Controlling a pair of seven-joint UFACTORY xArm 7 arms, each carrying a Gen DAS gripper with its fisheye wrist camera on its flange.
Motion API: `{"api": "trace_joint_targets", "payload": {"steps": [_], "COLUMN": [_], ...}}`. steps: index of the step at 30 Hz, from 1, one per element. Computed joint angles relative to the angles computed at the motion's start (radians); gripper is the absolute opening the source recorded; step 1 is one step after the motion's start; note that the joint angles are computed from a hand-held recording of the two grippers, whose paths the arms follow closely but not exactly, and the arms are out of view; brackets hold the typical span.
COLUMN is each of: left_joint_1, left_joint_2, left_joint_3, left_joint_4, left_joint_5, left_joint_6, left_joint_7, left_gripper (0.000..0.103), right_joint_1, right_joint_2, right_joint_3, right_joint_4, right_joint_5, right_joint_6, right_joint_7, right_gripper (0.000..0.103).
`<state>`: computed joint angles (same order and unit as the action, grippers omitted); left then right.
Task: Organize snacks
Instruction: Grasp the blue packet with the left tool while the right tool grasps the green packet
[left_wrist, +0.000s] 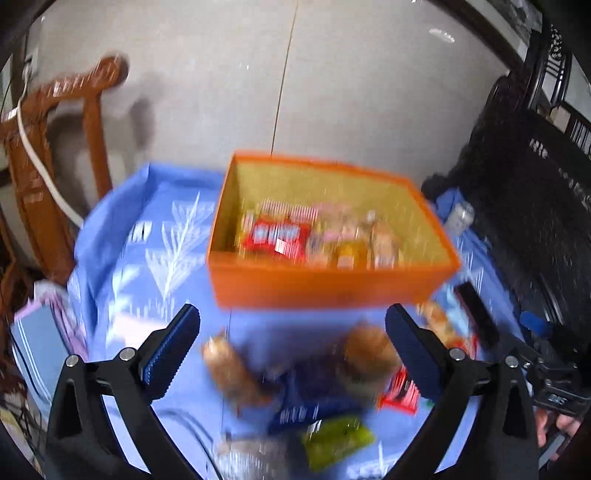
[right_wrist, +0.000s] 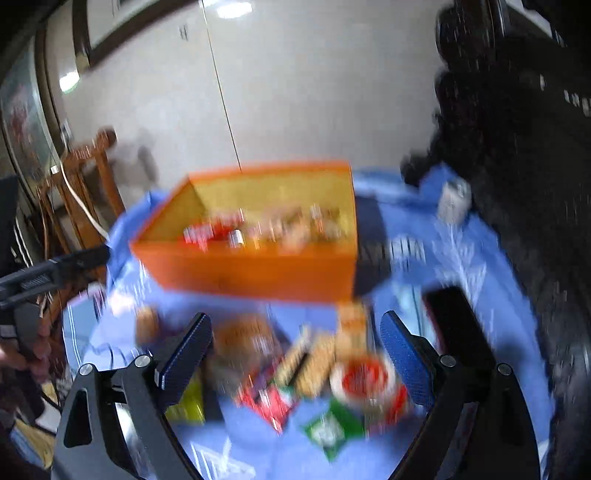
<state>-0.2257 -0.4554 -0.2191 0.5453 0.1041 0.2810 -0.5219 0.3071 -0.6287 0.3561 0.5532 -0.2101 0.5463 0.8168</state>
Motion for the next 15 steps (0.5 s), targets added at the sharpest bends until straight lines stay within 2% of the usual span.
{"api": "trace_joint_targets", "payload": {"steps": [4, 7, 11, 15], "left_joint_1": [-0.045, -0.064, -0.082, -0.088], "left_joint_2": [-0.089, -0.152, -0.198, -0.197], "left_joint_3": [0.031, 0.051, 0.068, 0.059], "left_joint_4": [-0.119, -0.188, -0.238, -0.237], "left_joint_5": [-0.042, -0.074, -0.105, -0.114], "left_joint_6": [0.022, 0.033, 0.033, 0.034], "left_joint_7": [0.018, 0.026, 0.04, 0.046], "left_gripper": [0.099, 0.099, 0.099, 0.099], "right_joint_1": [0.068, 0.106, 0.116, 0.102], "right_joint_2": [-0.045, -0.05, -0.015, 0.069], "right_joint_3": [-0.01, -0.021, -0.021, -0.016], "right_joint_4": [-0.097, -0.145, -0.18, -0.189], "right_joint_5": [0.069, 0.104, 0.107, 0.059], "right_joint_6": [0.064, 0.077, 0.027, -0.06], "right_joint_7": [0.02, 0.022, 0.025, -0.006], "right_gripper": [0.093, 0.088, 0.08, 0.08]}}
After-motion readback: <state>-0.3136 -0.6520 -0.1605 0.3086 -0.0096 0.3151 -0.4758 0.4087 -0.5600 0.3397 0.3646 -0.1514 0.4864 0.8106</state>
